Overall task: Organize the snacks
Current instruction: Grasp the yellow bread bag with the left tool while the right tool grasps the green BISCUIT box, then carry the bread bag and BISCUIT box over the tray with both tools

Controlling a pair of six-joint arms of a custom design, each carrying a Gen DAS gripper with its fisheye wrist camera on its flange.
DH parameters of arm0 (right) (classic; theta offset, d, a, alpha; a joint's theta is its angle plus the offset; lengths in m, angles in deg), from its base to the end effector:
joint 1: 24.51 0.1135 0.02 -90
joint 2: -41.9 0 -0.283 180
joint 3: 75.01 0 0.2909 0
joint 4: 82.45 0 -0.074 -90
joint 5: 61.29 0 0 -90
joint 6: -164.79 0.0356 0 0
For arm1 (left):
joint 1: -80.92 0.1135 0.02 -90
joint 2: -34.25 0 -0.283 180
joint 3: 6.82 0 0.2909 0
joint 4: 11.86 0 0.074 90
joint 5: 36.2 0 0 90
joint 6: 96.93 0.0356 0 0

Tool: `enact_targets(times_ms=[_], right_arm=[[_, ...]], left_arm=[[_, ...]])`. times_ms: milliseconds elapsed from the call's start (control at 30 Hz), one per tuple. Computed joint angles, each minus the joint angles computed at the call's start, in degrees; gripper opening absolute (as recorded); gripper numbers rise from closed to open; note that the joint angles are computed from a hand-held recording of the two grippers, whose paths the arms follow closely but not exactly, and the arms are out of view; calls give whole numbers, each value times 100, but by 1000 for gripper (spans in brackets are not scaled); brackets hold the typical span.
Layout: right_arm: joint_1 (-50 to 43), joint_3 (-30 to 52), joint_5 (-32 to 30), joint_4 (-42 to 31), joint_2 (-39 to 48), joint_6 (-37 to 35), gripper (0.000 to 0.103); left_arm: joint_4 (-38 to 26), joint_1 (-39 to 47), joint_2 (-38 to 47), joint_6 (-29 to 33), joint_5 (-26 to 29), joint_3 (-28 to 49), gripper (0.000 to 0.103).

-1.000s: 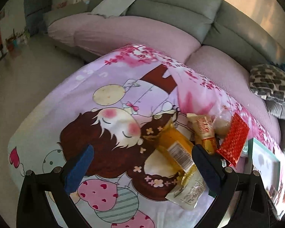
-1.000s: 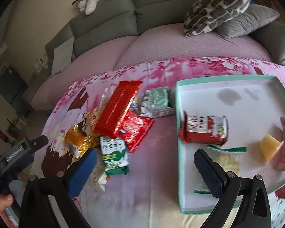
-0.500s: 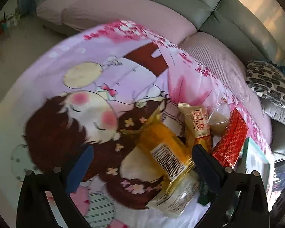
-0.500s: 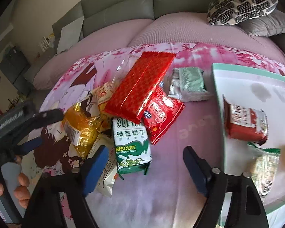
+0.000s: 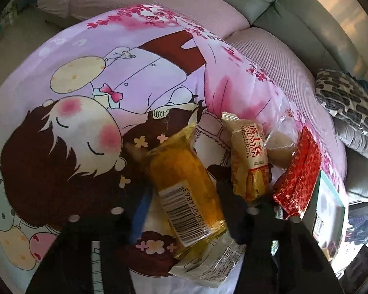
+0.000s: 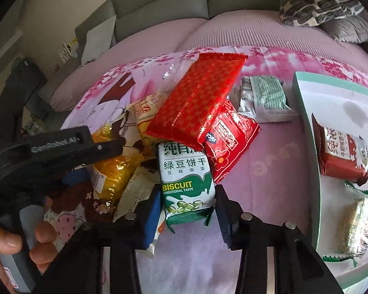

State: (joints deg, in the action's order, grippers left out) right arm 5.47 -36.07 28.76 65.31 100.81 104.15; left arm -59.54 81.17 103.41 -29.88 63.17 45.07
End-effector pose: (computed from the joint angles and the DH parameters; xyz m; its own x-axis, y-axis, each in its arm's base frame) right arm 0.1858 0.1071 0.1699 -0.8414 0.0807 -0.5344 -0.0995 0.9488 0.2998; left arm 0.2433 -0.0047 0.1928 -0.8594 -0.3885 -0.3324 -0.2937 0.9073 -0.3009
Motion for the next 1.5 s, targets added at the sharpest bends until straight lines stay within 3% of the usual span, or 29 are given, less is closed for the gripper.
enact_targets(times_ms=[167,567,1067,1333,1500], right_arm=[[7,8,-108,-140,-210,-47,42],[164,42,-228,-770,-1161,-44,42],[110,74,-123,-1650,-2590,-61,42],[-1138,119,-696,-2245,-3312,-597,42],[-3363,209,-1839,-2690,-3512,-1582,42]], left_arm=[[-104,1,-127,45,-52,35,42],[-390,317,-906,109,-51,108,42],[-652,68,-1502,109,-327,219,42],[-694,-632,-1593,-62,-648,277,42],[-680,-1424,-1522,-220,-953,370,42]])
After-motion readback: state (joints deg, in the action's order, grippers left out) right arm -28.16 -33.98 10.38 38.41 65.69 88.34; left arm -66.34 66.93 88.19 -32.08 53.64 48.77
